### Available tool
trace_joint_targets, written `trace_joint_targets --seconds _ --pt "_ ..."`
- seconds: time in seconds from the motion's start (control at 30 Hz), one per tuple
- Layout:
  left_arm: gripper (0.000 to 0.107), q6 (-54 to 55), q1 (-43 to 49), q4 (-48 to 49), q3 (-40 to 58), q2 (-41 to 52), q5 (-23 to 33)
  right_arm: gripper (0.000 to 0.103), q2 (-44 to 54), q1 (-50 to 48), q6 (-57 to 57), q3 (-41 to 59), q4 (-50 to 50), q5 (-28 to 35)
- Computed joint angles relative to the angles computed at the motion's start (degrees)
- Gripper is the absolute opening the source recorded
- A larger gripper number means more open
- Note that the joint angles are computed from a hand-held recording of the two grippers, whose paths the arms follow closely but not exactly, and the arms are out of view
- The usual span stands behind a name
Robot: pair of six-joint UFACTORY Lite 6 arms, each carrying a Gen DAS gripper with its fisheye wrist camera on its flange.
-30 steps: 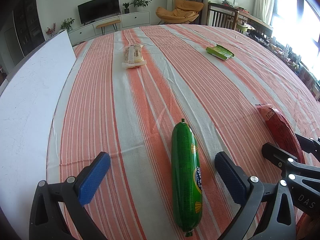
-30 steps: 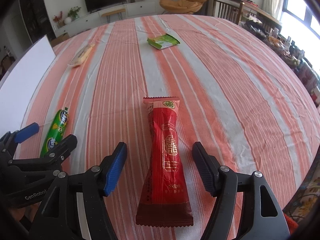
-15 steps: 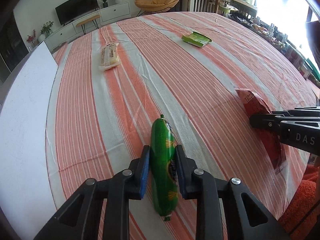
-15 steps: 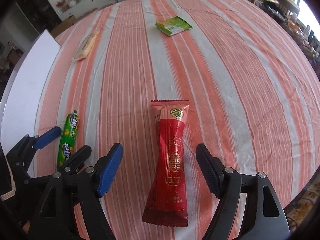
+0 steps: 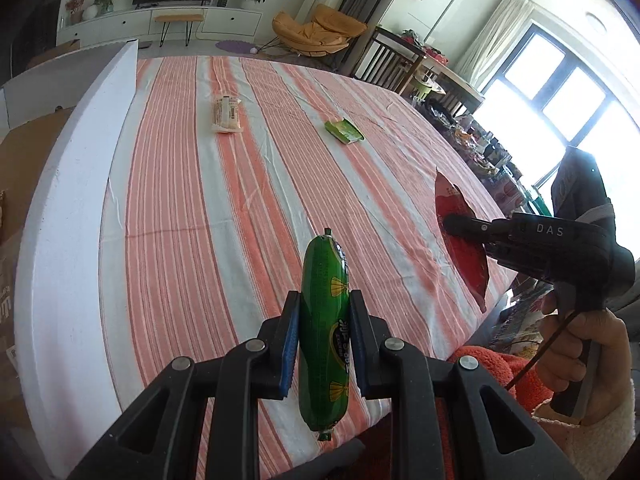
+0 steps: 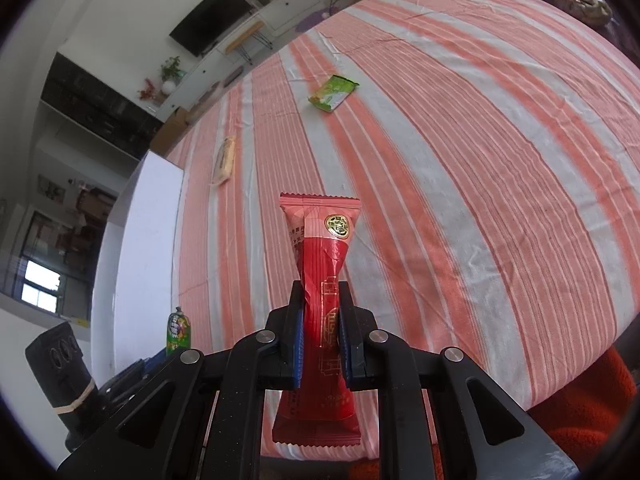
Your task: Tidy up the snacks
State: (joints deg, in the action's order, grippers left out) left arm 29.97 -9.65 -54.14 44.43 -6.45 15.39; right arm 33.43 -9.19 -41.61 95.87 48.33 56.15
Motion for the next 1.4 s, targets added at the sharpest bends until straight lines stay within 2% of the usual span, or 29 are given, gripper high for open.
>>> trace_joint_targets --seconds 0.1,0.2,0.33,0.47,0.57,0.6,0.63,0.67,0.73,0.8,0.87,1.0,1.1,1.17,1.23,1.3,1.37,1.4 --pt "0.023 -1.9 6.8 2.2 -4.5 -12.9 7.0 0.015 -4.7 4.8 1.1 -0.1 1.3 1.6" --pt "0.023 -0.4 19.8 4.4 -5.6 -22.1 16.3 0.015 -8.5 11.6 2.6 1.1 2.7 3.0" --pt "0.023 8.4 42.0 4.2 -3.5 -24.0 25.7 0.015 -8.9 22.8 6.3 7.2 4.1 4.9" --pt "0.023 17.6 59.9 3.2 -0.7 -17.9 27.4 0.015 -3.1 35.2 12.1 18.9 0.2 4.2" --pt "0.023 20.6 64.1 4.0 -0.1 -13.9 21.7 0.015 3.3 42.7 15.4 26.8 -3.4 1.4" --pt "0.025 20.9 63.6 4.7 -0.6 -12.8 18.1 0.016 6.2 44.4 15.8 29.6 -3.6 1.0" --pt "0.038 20.0 62.5 6.9 -1.2 -11.8 14.1 0.022 9.3 45.8 16.4 32.1 -4.2 0.1" --pt "0.065 17.4 61.2 10.3 -2.3 -11.4 9.7 0.040 12.3 46.9 17.8 34.7 -5.4 -0.2" --pt "0.094 14.6 60.0 13.4 -5.5 -11.9 2.2 0.072 14.9 47.5 19.3 33.9 -6.7 -1.9" --pt "0.095 17.9 59.2 9.9 -8.1 -12.9 -1.3 0.070 11.6 46.6 16.6 24.8 -7.0 -6.6" --pt "0.095 22.9 59.8 5.6 -7.8 -12.3 0.0 0.070 6.6 43.7 11.5 13.9 -7.3 -12.0" --pt "0.095 22.3 54.7 1.1 -8.9 -16.2 1.8 0.071 -1.6 36.1 5.9 -3.2 -12.7 -27.0" --pt "0.097 6.7 43.7 10.5 -8.1 -20.2 0.8 0.072 -1.4 29.4 12.9 -9.0 -25.0 -38.1" --pt "0.100 -5.3 34.3 19.2 -7.3 -21.4 -1.6 0.072 -0.1 24.7 22.9 -10.6 -36.8 -43.7" --pt "0.101 -17.2 24.8 28.7 -6.0 -20.3 -4.0 0.072 0.4 20.1 26.4 -13.4 -41.6 -48.9" --pt "0.103 -29.2 15.0 38.4 -4.0 -16.5 -6.1 0.072 1.0 15.9 23.6 -14.9 -36.8 -51.3" --pt "0.103 -41.2 6.1 47.9 0.3 -10.2 -5.2 0.072 1.9 13.2 18.1 -11.2 -24.8 -47.6" --pt "0.103 -47.2 2.2 52.6 2.2 -6.7 -5.7 0.072 0.9 12.2 14.3 -11.8 -18.8 -48.3"
